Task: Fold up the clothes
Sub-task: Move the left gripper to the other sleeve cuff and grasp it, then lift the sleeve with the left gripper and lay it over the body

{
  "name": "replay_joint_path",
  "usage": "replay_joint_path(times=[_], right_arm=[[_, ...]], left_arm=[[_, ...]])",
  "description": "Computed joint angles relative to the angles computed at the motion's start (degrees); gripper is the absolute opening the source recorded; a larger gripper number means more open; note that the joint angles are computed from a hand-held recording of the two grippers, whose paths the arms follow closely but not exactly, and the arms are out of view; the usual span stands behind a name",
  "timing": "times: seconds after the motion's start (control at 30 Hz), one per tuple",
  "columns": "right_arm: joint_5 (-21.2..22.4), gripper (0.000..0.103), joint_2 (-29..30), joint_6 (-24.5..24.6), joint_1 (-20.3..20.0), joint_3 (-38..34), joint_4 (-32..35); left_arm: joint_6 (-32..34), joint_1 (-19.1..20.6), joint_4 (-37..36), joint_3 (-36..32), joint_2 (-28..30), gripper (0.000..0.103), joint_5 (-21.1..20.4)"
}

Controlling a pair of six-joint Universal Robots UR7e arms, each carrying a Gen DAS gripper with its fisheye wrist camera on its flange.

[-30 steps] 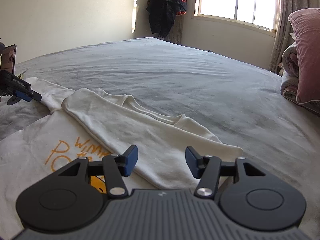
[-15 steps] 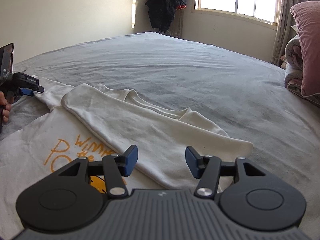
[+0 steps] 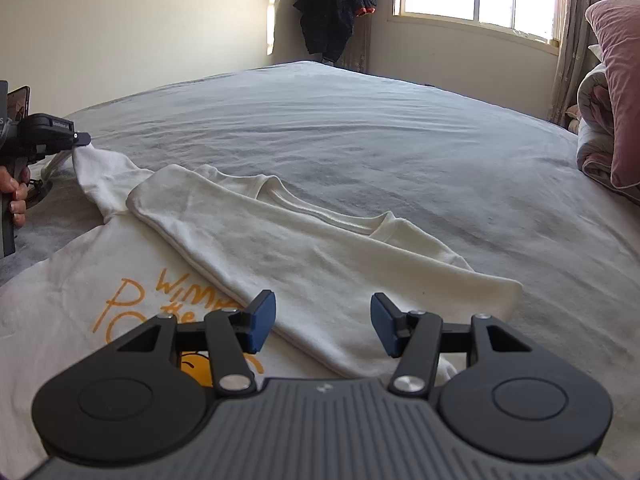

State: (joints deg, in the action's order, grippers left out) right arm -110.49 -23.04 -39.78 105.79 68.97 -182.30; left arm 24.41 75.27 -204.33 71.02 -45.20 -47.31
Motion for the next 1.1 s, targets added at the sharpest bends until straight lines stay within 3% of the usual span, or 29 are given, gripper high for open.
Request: replay_joint_path(times=[0.27, 0.57, 0.67, 0.93, 1.03, 1.1], right_arm=[[-0.2, 0.057, -0.1, 0.2, 0.0, 0.1, -0.2], [-0.3, 0.057, -0.1, 0.6, 0.0, 0.0, -0.4], [-0.2, 0.057, -0.1, 0.7, 0.0, 0.0, -0.4], [-0.4, 0.057, 0.0, 1.0, -0.1, -0.2, 0.1], [-0.8, 0.057, 0.1, 1.1, -0.1, -0.4, 0.6], [-1.0, 0.057, 0.2, 1.1, -0.1, -0.5, 0.8]], left_arm=[[1.6, -1.2, -0.9, 5.7, -2.6, 0.007, -14.3], [1.2, -1.8, 8.7, 10.5, -4.3, 0.007, -25.3], [1.4, -1.9, 13.6, 11.9, -4.6, 0.008, -26.1], [0.4, -2.2, 27.1, 12.5, -4.1, 0.009, -21.3], [-2.0, -1.7, 30.4, 11.3, -3.8, 0.014, -21.1], [-3.8, -1.5, 32.3, 11.2, -4.6, 0.025, -22.4]])
